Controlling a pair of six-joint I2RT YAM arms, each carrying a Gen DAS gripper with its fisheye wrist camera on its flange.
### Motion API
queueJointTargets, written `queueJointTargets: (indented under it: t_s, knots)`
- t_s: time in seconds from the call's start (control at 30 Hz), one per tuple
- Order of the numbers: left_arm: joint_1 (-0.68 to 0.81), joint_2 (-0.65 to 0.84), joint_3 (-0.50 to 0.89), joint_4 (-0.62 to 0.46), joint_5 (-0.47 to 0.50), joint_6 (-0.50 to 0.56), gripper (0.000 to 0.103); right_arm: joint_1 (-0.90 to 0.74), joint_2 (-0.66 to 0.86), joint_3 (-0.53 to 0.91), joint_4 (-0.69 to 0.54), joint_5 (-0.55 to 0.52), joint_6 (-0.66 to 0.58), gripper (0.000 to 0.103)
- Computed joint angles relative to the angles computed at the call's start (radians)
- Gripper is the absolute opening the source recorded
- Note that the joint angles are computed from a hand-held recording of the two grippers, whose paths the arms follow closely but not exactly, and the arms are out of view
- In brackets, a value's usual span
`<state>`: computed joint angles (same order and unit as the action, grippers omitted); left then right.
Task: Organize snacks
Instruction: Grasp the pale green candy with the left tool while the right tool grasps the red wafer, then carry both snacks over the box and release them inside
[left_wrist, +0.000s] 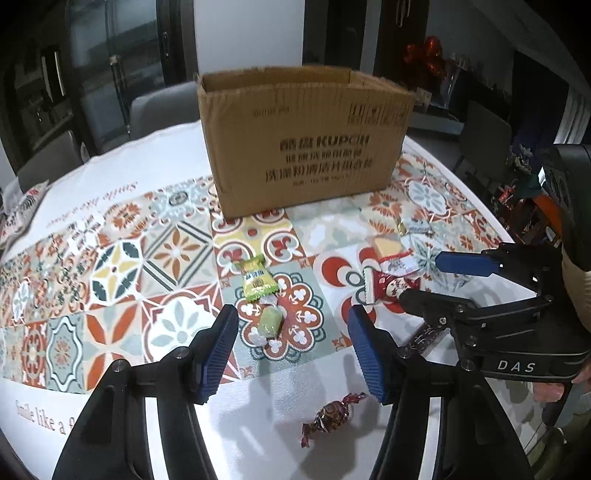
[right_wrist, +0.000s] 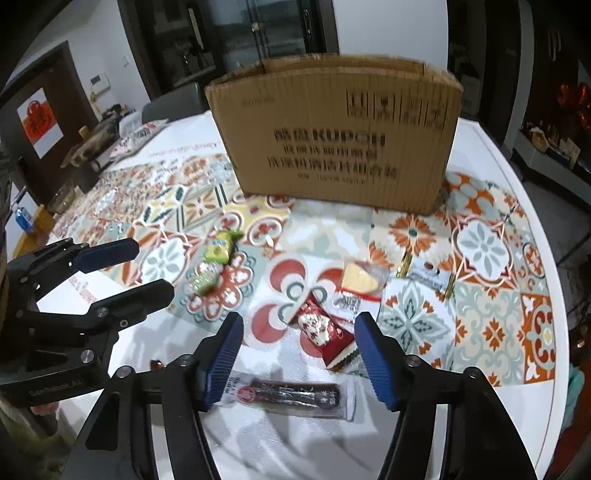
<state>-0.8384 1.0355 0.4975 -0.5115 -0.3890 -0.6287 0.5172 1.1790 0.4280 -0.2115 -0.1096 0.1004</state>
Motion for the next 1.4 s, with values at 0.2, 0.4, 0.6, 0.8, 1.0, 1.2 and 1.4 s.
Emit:
queueJointTargets:
  t_s: [0.2, 0.4, 0.6, 0.8, 1.0, 1.2, 1.4]
  knots:
    - [0.065, 0.066, -0.036, 0.091, 0.068, 0.044, 0.057, -0.013, 0.101, 0.012, 0.041, 0.010, -0.009, 0.054]
    - [0.129, 0.119, -0.055, 0.153, 0.108, 0.090, 0.052, 0.003, 0.180, 0.026, 0.074, 0.029, -0.025, 0.047]
    - [0.194, 0.169, -0.068, 0.217, 0.156, 0.119, 0.049, 0.027, 0.244, 0.051, 0.084, 0.021, -0.030, 0.040]
    - [0.253, 0.214, -0.072, 0.270, 0.219, 0.143, 0.039, 0.031, 0.286, 0.080, 0.089, 0.012, -0.025, 0.036]
    - [0.273, 0.247, -0.078, 0.303, 0.235, 0.153, 0.028, 0.042, 0.316, 0.100, 0.095, 0.016, -0.017, 0.027]
    - [0.271, 0.248, -0.073, 0.298, 0.249, 0.152, 0.020, 0.051, 0.319, 0.098, 0.104, 0.009, 0.004, 0.024]
    - [0.213, 0.154, -0.054, 0.215, 0.215, 0.120, 0.020, 0.049, 0.255, 0.088, 0.073, -0.012, 0.033, 0.024]
